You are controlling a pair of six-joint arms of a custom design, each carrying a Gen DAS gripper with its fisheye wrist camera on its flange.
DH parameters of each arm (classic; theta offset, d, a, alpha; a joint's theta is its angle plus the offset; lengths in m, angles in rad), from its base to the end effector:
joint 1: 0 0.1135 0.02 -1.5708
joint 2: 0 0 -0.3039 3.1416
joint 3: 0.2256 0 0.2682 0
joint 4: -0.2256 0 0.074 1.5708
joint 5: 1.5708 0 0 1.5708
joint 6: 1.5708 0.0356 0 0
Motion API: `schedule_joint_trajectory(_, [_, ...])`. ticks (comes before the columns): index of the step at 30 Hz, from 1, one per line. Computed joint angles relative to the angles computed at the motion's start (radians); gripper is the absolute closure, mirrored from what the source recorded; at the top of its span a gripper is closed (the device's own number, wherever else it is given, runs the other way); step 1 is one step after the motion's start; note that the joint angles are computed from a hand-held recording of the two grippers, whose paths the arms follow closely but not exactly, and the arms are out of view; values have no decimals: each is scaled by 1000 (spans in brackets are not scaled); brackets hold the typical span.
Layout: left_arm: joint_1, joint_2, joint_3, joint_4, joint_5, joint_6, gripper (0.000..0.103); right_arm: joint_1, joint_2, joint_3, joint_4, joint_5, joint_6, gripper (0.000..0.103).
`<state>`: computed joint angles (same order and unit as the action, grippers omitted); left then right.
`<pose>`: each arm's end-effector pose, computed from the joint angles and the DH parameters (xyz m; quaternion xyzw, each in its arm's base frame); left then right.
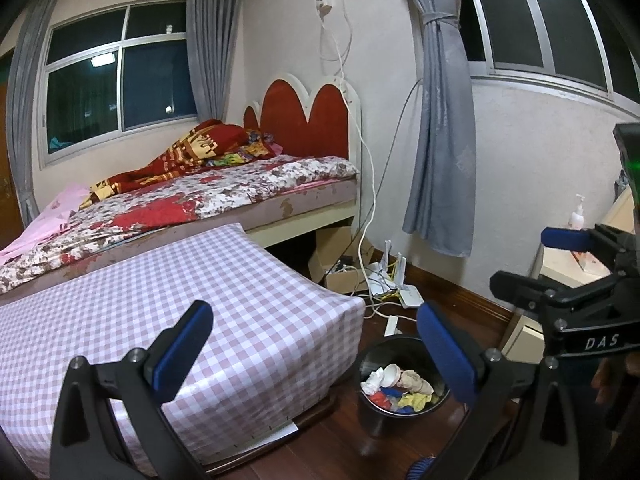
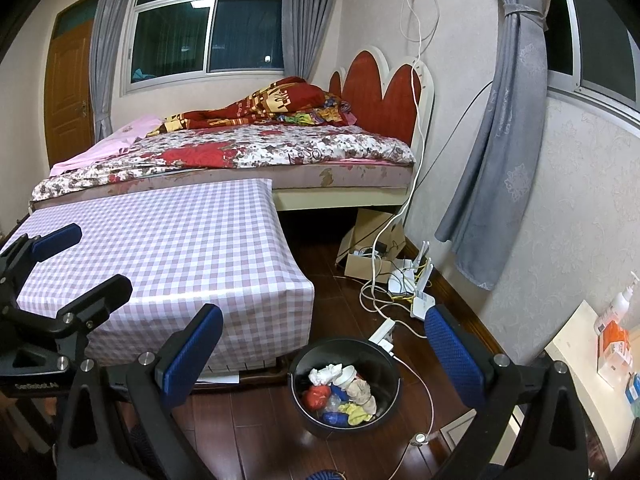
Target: Collect trash
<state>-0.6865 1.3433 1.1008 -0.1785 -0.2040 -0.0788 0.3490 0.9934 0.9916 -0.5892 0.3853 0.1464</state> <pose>0.2513 -0.1966 0.3605 0.1970 0.8132 -0.1227 0.5337 0.1967 0.0573 0.3680 0.0021 0.8707 -0.0506 0.4892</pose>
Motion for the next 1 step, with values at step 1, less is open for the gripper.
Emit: schedule_joint_trajectory(1, [1,2,3,-4,2,0,1,1,0,0,0,1,1,1])
